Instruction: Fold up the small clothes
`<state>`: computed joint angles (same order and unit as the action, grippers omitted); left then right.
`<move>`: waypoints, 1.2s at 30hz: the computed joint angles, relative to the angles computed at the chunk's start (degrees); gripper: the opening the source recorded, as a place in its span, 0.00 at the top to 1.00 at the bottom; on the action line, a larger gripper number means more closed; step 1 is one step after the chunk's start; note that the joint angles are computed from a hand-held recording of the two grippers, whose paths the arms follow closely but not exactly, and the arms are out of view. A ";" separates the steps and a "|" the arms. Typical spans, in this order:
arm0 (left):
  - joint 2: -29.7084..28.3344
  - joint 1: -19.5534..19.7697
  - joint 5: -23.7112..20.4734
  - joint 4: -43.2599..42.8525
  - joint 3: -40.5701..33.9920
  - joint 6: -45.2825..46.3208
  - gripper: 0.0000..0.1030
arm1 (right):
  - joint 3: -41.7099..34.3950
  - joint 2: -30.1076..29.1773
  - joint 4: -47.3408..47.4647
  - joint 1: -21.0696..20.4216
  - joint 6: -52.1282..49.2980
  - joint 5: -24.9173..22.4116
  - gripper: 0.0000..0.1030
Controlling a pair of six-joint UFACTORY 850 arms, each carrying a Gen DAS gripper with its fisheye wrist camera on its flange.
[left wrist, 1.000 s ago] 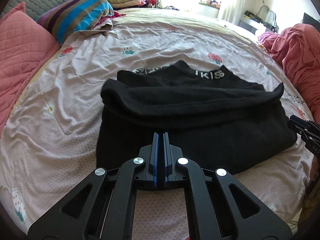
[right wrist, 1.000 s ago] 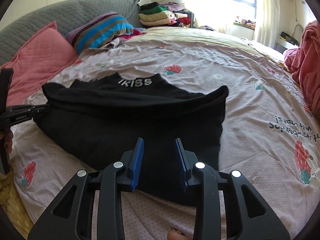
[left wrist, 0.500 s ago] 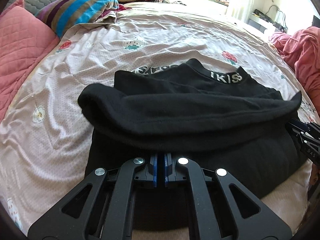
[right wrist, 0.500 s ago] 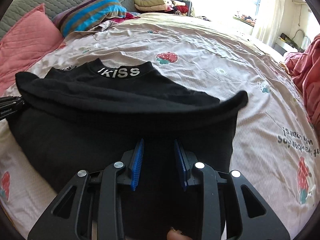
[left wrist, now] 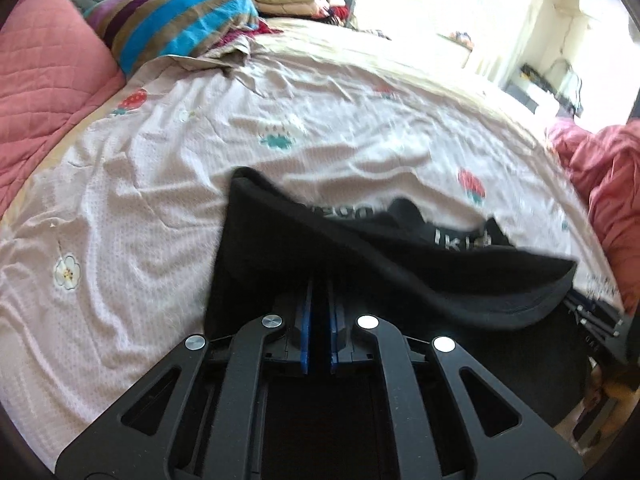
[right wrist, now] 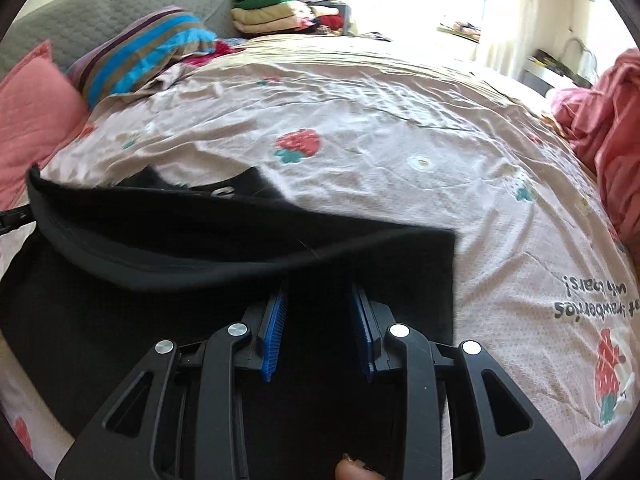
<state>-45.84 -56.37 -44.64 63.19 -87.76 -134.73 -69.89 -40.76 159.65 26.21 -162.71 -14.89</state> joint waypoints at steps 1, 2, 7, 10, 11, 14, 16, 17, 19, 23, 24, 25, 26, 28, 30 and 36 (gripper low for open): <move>0.51 -0.17 -0.47 1.31 0.95 -2.12 0.95 | 0.02 -0.04 1.42 -0.29 -0.80 -0.24 0.71; 0.96 -0.35 -0.89 2.30 1.77 -3.83 0.92 | 0.14 -0.01 3.52 -0.45 -2.37 -0.26 0.71; 3.72 -0.27 -0.34 4.43 6.65 -9.36 0.86 | 2.06 1.01 10.70 -1.98 -7.55 -2.26 0.70; 4.17 0.28 1.88 4.40 7.90 -9.31 0.76 | 1.49 0.61 9.15 -3.21 -4.50 -1.36 0.62; 4.10 0.38 2.27 4.17 7.97 -9.00 0.75 | 1.05 0.31 8.10 -3.62 -2.66 -0.82 0.61; 3.63 0.65 3.76 3.46 7.88 -7.86 0.66 | -0.41 -0.72 -1.41 -4.84 8.35 0.79 0.61; 2.93 0.86 4.34 2.15 7.15 -5.66 0.63 | -1.28 -1.37 -6.88 -5.29 14.05 1.49 0.55; 2.73 0.91 4.44 1.77 7.00 -5.06 0.62 | -1.55 -1.58 -9.72 -5.42 16.66 1.64 0.54; 2.36 1.02 4.59 0.71 6.57 -3.41 0.62 | -1.82 -1.89 -10.03 -5.36 16.83 1.62 0.54; 1.96 1.14 4.32 -0.53 5.98 -0.82 0.64 | -1.75 -2.10 -11.70 -5.18 17.35 0.48 0.64; 1.85 1.15 4.23 -0.82 5.85 -0.39 0.70 | -1.76 -2.16 -12.55 -5.20 18.15 0.18 0.68; 1.69 1.15 3.93 -1.37 5.66 0.23 0.73 | -1.61 -2.12 -13.12 -5.24 18.67 -0.29 0.73; 1.62 1.18 3.82 -1.83 5.56 0.80 0.81 | -1.41 -2.05 -13.04 -5.26 18.48 -0.82 0.78; 1.63 1.30 3.93 -2.44 5.66 1.44 0.95 | -1.04 -1.89 -13.42 -5.34 18.34 -1.83 0.86; 2.14 1.21 4.15 -1.16 6.32 -0.16 0.97 | -0.24 -1.45 -11.54 -5.27 15.66 -2.99 0.91; 4.93 -0.21 0.03 6.19 8.60 -7.92 0.97 | 3.75 1.68 1.06 -5.13 2.46 -8.60 0.92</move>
<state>-40.90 -56.59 -44.62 69.37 -79.16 -142.65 -66.14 -39.08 160.71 21.08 -160.25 -23.49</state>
